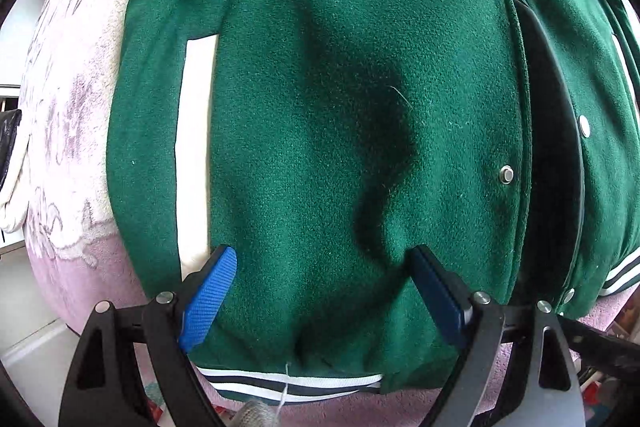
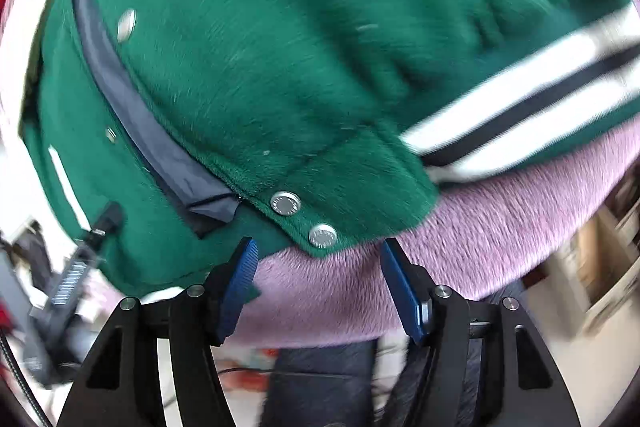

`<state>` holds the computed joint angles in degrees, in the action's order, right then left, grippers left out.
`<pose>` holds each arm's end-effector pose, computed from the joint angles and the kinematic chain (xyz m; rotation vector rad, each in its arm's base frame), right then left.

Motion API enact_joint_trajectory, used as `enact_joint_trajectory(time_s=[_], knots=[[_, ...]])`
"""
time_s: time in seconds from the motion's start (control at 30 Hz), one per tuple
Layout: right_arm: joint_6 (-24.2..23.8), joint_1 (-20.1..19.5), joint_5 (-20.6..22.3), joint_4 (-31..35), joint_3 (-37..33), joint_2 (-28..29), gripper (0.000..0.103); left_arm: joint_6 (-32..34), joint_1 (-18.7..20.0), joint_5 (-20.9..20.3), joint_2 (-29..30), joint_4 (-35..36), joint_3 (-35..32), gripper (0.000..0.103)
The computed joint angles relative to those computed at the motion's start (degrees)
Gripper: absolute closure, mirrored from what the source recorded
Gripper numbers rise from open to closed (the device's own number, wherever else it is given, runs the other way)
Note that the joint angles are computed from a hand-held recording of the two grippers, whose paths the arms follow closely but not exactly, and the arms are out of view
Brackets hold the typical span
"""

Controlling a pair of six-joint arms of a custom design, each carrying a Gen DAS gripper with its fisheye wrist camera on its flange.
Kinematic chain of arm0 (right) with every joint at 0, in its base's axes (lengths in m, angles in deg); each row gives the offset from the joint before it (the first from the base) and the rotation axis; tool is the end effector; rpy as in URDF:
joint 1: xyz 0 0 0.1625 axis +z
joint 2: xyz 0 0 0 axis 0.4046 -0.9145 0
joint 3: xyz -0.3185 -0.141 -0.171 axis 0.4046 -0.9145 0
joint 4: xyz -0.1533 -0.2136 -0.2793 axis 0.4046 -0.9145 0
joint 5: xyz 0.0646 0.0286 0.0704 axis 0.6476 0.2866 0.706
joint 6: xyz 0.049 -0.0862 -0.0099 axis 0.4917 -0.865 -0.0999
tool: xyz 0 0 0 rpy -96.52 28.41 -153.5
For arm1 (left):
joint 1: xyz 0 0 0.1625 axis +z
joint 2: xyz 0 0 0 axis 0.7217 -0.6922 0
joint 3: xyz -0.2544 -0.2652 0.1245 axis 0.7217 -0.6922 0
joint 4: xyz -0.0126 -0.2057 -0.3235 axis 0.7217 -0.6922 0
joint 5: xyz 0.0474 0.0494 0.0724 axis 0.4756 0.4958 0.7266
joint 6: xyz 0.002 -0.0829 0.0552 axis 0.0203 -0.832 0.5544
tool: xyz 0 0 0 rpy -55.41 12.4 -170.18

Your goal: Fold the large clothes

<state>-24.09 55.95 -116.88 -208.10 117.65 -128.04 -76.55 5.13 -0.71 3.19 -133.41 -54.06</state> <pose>0.0498 -0.2954 0.2035 -1.3641 -2.4407 0.0068 -0.3151 -0.6995 0.0571 0.3948 2.1967 0.2856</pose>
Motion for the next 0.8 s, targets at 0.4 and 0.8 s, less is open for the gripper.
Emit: enact_joint_trajectory(time_s=[0.4,0.8], knots=[[15.1,18.0,-7.1,-4.1,-2.8,12.1,0.094,-0.7,-0.1,-0.2,-7.7,-7.4,11.6,0.015],[6.8,13.4,14.8,-19.1,0.2,21.4,0.09,-2.9,1.8,-1.2,-15.7,-10.9,21.6,0.015]])
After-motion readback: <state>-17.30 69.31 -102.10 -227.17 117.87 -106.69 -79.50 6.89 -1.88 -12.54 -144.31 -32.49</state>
